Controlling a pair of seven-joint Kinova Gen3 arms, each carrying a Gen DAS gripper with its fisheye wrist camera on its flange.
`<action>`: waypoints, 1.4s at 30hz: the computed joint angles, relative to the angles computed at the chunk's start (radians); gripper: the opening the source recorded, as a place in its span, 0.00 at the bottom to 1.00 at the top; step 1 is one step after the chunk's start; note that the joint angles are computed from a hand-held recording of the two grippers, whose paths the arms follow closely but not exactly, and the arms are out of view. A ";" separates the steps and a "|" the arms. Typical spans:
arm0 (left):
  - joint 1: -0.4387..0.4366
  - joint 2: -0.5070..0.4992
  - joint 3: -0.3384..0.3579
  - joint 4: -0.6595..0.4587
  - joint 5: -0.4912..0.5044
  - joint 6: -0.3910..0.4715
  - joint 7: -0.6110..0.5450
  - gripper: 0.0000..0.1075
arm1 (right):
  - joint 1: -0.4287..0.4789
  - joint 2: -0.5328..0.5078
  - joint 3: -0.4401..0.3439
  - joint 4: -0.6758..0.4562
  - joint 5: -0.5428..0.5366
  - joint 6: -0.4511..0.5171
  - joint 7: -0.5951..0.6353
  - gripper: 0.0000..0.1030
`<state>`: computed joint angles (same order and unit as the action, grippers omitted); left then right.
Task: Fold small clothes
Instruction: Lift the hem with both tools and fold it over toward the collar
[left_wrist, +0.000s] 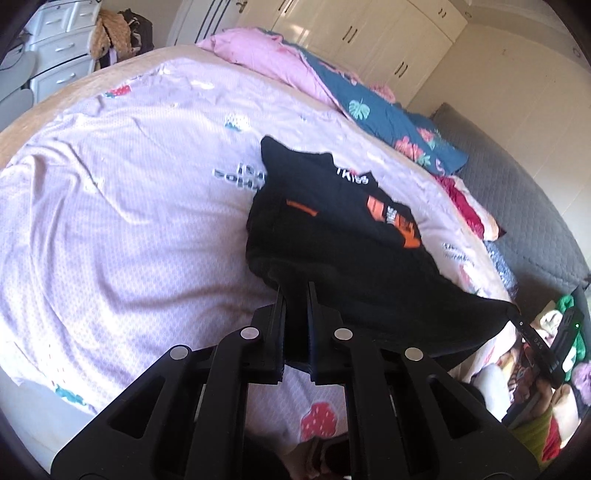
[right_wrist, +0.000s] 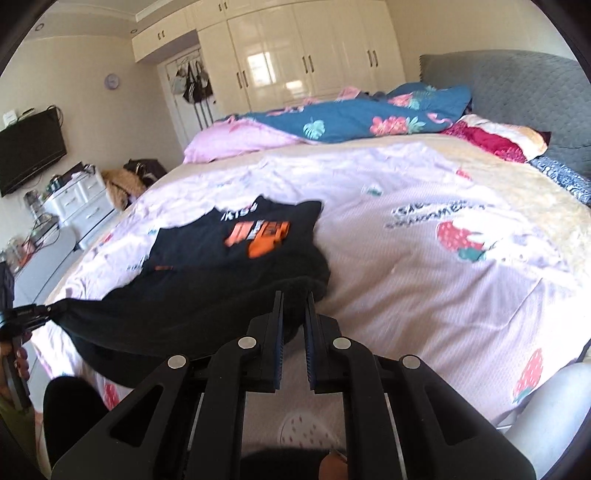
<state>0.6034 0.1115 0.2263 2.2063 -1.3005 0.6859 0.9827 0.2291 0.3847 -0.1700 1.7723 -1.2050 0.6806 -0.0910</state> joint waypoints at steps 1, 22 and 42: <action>-0.002 -0.003 -0.003 -0.002 -0.004 0.004 0.001 0.03 | -0.006 -0.001 0.001 -0.006 -0.003 -0.008 -0.011 0.09; -0.091 0.041 -0.057 -0.155 -0.049 0.077 -0.098 0.03 | -0.165 0.088 -0.074 -0.250 0.279 -0.267 -0.466 0.09; -0.161 0.185 -0.187 -0.316 -0.042 0.032 -0.265 0.03 | -0.409 0.303 0.048 -0.585 0.673 -0.321 -1.000 0.09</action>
<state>0.4421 0.2966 0.0392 1.8898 -1.3423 0.7183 0.7180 -0.1801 0.6873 -0.1222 1.1872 -0.5322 0.3601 -1.0911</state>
